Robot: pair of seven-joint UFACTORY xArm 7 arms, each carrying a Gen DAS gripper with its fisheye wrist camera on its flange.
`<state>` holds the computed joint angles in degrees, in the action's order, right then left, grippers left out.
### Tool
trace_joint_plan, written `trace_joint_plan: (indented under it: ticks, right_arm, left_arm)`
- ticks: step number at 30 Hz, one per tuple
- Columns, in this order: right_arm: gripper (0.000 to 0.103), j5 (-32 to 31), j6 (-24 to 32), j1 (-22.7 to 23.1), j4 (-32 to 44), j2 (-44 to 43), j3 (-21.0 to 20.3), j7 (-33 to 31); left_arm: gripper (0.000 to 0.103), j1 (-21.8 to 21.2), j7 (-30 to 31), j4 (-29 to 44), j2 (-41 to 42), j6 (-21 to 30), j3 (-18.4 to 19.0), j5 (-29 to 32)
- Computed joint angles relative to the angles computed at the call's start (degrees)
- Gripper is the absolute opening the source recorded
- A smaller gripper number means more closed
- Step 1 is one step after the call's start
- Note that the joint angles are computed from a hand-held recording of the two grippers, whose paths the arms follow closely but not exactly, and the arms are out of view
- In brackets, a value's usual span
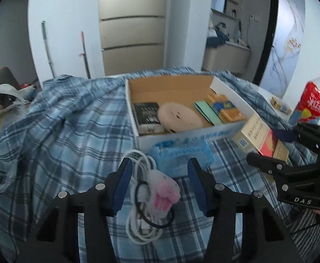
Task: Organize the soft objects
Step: 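Lift the red-and-gold pack with the right gripper while the left gripper grasps the pink bunny toy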
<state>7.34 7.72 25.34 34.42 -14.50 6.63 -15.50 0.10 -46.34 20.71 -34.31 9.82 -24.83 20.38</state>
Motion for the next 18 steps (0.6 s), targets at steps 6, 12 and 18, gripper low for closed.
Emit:
trace_joint_plan:
  ticks: [6,12,18]
  right_arm:
    - [0.055,1.70,0.94,0.75,0.36,0.32,-0.84,-1.11]
    - [0.055,2.92,1.82,1.04,0.78,0.71,-0.99,-2.16]
    - [0.055,4.07,2.84,0.67,1.26,1.10,-0.84,-2.67]
  left_arm:
    - [0.055,-3.03,1.82,4.07,6.20,6.45,1.27,0.76]
    - [0.055,-3.19,-1.26,5.48,7.60,9.14,1.16,4.54]
    - [0.031,-4.55,-2.06,4.99,7.24,8.22,2.81,6.45]
